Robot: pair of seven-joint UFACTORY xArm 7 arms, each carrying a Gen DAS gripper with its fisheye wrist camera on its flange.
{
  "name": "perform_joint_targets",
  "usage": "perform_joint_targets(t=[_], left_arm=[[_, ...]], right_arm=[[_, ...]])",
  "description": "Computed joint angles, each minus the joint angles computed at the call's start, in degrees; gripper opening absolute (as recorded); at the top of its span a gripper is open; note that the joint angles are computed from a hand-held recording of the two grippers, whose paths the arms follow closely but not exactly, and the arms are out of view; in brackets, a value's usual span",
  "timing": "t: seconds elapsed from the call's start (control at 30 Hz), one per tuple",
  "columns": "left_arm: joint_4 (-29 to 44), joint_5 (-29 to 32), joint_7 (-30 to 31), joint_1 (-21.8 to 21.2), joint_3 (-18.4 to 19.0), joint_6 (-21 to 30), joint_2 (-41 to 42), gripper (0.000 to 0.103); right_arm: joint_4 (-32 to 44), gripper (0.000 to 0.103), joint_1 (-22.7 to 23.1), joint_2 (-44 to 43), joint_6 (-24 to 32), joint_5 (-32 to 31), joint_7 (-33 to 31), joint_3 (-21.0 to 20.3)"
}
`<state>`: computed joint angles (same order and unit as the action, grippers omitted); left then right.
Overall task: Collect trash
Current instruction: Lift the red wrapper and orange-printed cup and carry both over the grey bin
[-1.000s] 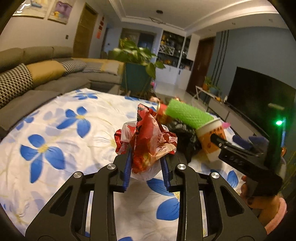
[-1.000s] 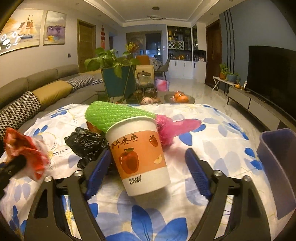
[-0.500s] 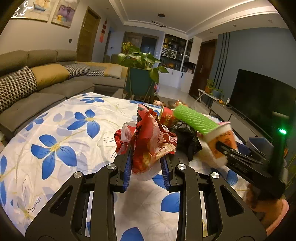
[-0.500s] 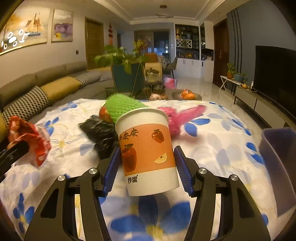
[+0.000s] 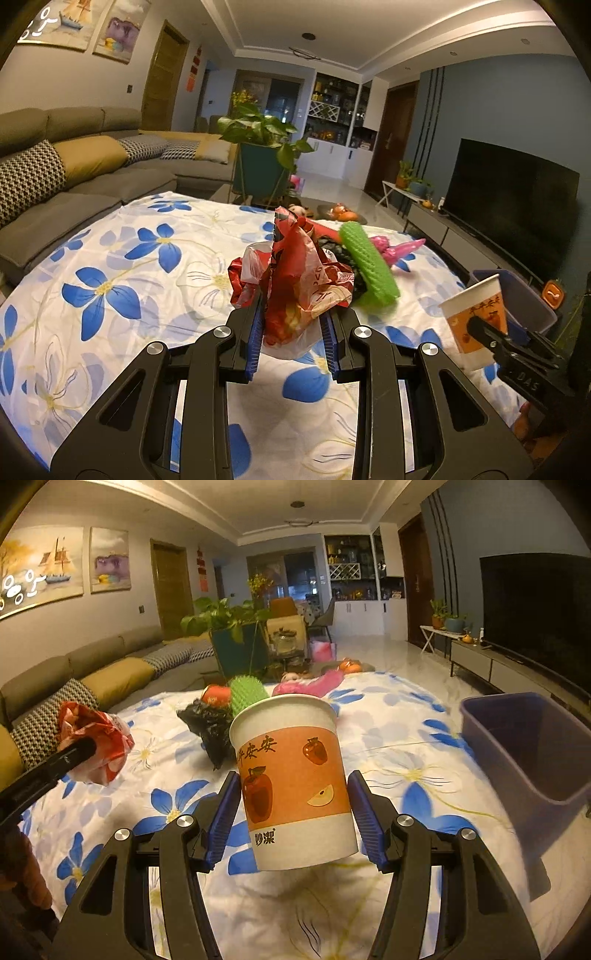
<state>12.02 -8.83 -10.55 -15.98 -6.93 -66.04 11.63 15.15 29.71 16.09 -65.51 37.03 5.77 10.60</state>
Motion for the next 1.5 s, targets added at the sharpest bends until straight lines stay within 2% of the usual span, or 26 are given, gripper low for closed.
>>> perform_joint_targets(t=[0.13, 0.8, 1.33, 1.5], left_arm=[[-0.8, -1.7, 0.7, -1.5, -1.0, -0.4, -1.2, 0.027], [-1.9, -6.0, 2.7, -5.7, -2.8, -0.4, -3.7, 0.027], [0.7, -6.3, 4.5, -6.6, -2.9, 0.2, -1.5, 0.027], [2.4, -7.0, 5.7, -7.8, -3.4, 1.0, -0.9, 0.027]], right_arm=[[-2.8, 0.058, 0.8, -1.6, -2.9, 2.1, 1.3, 0.8], [-9.2, 0.059, 0.7, -3.0, -11.7, 2.4, 7.5, 1.8], [-11.0, 0.058, 0.3, -2.3, -15.4, 4.1, 10.6, 1.7], [-10.7, 0.058, 1.1, -2.7, -15.0, 7.0, 10.4, 2.5]])
